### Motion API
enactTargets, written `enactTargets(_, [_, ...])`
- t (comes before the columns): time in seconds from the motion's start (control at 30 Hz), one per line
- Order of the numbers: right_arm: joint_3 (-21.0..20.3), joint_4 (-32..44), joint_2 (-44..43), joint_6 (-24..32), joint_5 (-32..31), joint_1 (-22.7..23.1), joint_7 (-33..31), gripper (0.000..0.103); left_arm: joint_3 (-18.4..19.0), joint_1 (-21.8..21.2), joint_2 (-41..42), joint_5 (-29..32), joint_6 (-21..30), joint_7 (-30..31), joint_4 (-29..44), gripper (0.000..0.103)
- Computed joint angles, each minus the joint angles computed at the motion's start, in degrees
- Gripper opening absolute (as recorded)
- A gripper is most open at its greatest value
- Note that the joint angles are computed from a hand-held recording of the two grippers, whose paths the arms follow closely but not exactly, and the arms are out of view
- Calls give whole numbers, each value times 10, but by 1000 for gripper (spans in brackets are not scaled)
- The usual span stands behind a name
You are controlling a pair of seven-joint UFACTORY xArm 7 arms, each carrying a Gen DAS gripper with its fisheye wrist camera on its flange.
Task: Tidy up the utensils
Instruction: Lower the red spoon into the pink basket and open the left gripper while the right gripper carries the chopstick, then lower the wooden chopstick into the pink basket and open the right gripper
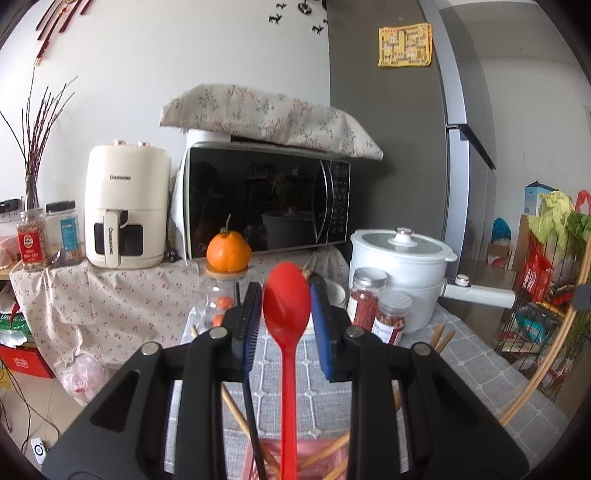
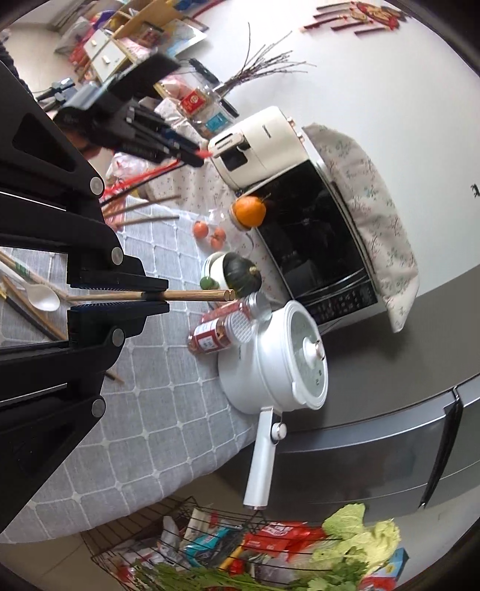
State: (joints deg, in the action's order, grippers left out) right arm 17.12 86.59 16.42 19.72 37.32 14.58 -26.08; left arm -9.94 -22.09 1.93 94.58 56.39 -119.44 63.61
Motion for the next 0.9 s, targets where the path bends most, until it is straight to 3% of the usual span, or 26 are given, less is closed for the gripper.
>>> enactTargets(0.1, [14, -9, -13, 1, 27, -6, -29, 5, 2, 5, -19, -57, -32, 28, -6, 47])
enactTargets(0.2, [19, -14, -24, 7, 58, -5, -57, 5, -3, 12, -46, -109, -54, 56, -20, 50])
enactTargets(0.3, [21, -18, -35, 9, 92, -1, -90, 5, -10, 19, -79, -176, -73, 92, -37, 66])
enactTargets(0.53, [19, -18, -44, 18, 165, 19, -141, 5, -27, 39, -144, -417, -89, 197, -87, 82])
enactTargets(0.67, [24, -8, -38, 13, 217, 31, -177, 5, -34, 52, -183, -502, -122, 205, -136, 83])
enactTargets(0.9, [38, 16, 0, -49, 215, 62, -189, 5, -61, 88, -197, -551, -145, 227, -166, 83])
